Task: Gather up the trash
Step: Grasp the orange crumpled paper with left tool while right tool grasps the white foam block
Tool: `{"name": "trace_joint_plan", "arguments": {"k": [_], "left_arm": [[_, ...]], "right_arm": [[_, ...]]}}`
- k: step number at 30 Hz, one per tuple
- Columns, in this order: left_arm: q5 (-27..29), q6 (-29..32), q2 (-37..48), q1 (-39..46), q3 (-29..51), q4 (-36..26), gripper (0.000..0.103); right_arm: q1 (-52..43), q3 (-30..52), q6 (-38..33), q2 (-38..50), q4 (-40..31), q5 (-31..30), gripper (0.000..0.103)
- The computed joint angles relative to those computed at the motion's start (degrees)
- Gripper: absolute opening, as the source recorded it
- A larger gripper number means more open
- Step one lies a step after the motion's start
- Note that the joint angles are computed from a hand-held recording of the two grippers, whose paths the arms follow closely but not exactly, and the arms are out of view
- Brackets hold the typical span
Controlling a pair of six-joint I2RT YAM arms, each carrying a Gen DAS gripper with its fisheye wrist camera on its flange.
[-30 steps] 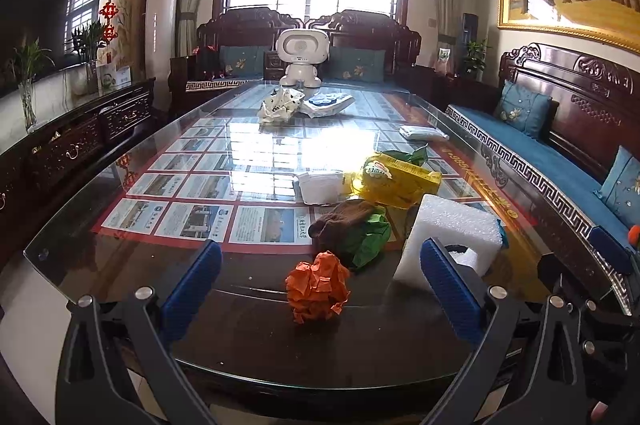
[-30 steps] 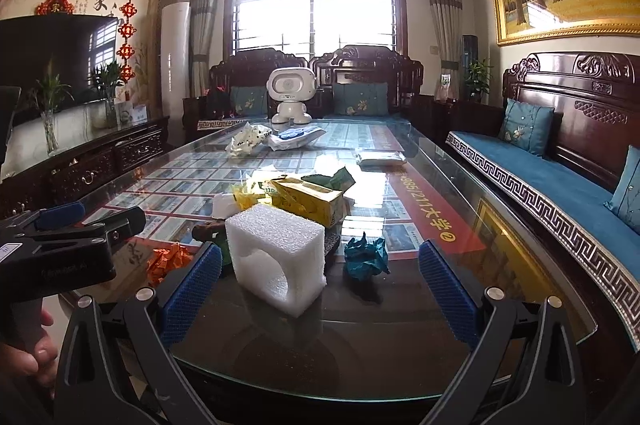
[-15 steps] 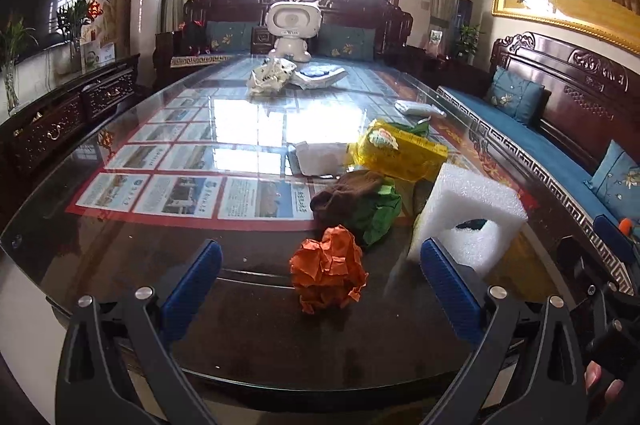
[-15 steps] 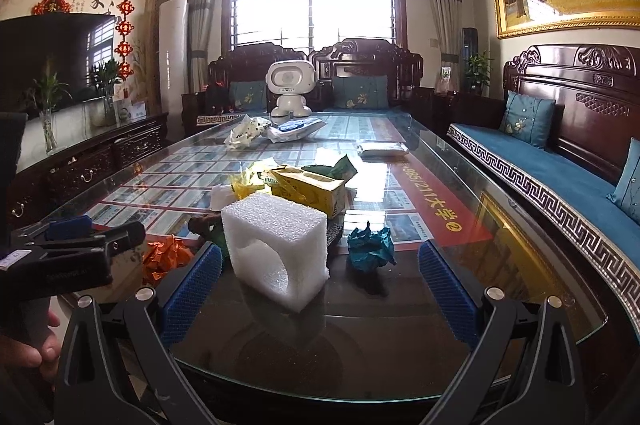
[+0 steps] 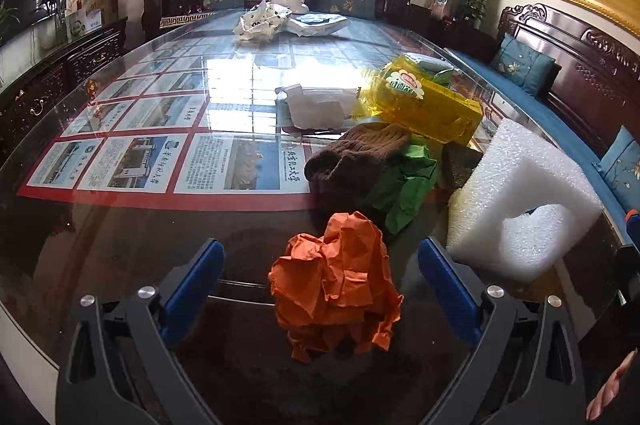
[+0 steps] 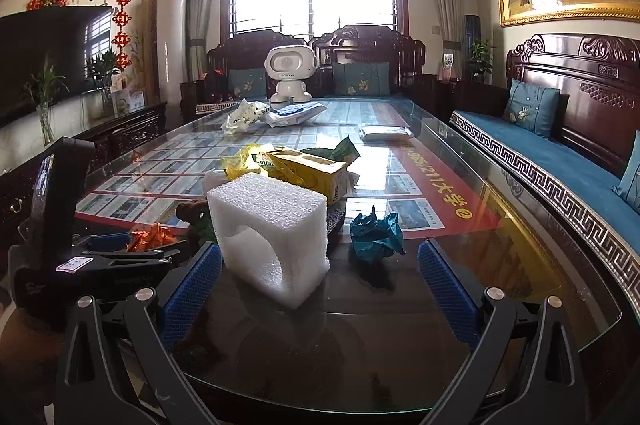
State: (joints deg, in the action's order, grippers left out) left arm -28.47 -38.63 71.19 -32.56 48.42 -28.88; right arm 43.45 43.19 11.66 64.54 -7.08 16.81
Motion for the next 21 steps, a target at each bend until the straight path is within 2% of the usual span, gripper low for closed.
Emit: {"name": "trace_joint_plan", "arguments": {"k": [3, 4, 8, 13, 15, 17, 18, 19, 20, 21], "left_arm": [[1.4, 1.7, 0.2, 0.9, -0.1, 0.6, 0.054], [0.9, 1.9, 0.6, 0.6, -0.3, 1.4, 0.046], [5.8, 2.3, -2.5, 2.3, -3.0, 4.9, 0.043], [5.5, 1.3, -3.9, 1.4, -4.3, 6.1, 0.042], [4.9, 1.3, -4.5, 0.8, -4.3, 6.0, 0.042], [4.1, 1.5, -5.2, 0.1, -4.1, 5.6, 0.042], [3.2, 1.6, -5.5, -0.6, -3.9, 5.3, 0.042], [2.7, 1.9, -5.7, -1.0, -3.8, 5.1, 0.042], [2.4, 1.8, -6.2, -1.5, -3.7, 5.0, 0.042], [2.0, 1.5, -6.8, -2.0, -3.8, 4.7, 0.042]], "right_arm": [[-0.4, 0.6, 0.3, 1.4, 0.3, -0.6, 0.095], [-0.4, 1.1, 0.5, 2.0, 0.0, -0.6, 0.095], [-0.5, 2.6, 1.1, 4.2, -0.5, -0.7, 0.095], [-0.8, 6.1, 0.6, 8.3, -2.9, 0.0, 0.094], [-1.2, 7.9, 0.3, 10.4, -4.1, -0.3, 0.089], [-1.6, 9.6, 0.3, 12.6, -4.9, -0.9, 0.080], [-2.0, 10.9, 0.2, 13.9, -6.0, -1.8, 0.070], [-2.2, 11.9, 0.2, 15.3, -6.5, -2.6, 0.055], [-2.7, 13.3, 0.0, 16.9, -7.6, -4.0, 0.046], [-3.5, 14.1, -0.1, 18.1, -8.3, -6.0, 0.024]]}}
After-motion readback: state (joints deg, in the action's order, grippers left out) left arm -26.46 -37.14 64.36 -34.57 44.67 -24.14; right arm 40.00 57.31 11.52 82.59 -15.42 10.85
